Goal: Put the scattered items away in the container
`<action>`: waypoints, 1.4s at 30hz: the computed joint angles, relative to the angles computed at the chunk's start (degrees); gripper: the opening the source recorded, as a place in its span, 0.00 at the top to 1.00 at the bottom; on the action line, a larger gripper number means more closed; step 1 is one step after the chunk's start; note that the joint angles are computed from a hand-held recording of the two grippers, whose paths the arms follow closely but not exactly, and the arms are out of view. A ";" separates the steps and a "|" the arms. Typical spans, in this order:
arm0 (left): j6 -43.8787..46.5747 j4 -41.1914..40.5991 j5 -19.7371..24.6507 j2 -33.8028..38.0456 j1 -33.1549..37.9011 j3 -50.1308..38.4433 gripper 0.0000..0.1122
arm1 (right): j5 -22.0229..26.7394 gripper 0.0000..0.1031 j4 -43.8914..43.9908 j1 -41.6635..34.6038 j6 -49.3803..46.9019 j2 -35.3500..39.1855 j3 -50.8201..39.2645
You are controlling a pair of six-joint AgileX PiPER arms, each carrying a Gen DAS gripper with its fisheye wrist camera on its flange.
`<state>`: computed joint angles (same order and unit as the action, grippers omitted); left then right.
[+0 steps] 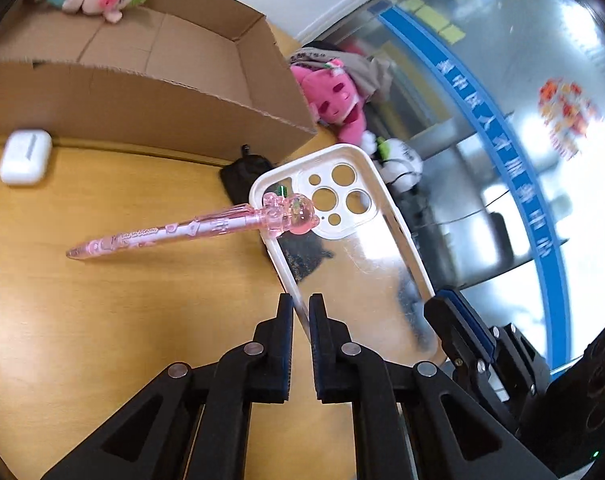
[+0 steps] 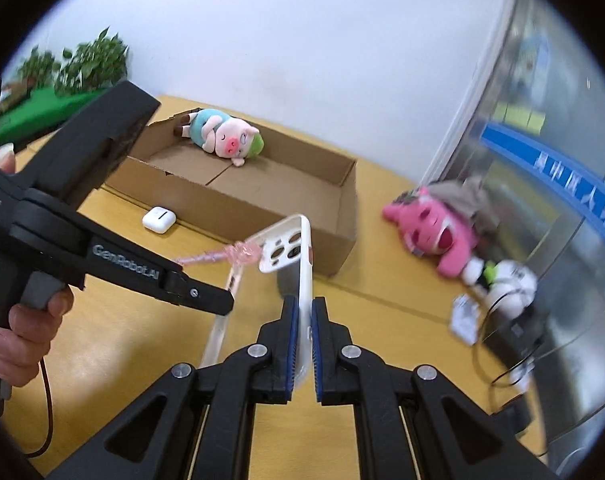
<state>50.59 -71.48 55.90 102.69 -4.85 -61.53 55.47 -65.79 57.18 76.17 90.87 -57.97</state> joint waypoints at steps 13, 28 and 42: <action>-0.36 -5.84 4.19 5.88 -2.81 -13.36 0.95 | 9.30 0.93 -1.16 -1.03 -3.13 0.84 -5.21; -9.85 7.76 2.88 4.93 10.60 -27.59 1.00 | -21.24 0.95 9.43 -15.75 -14.21 12.29 -20.98; -20.20 26.57 1.31 11.34 14.89 -33.70 0.72 | -22.81 0.99 53.06 -24.68 -56.49 32.05 -48.97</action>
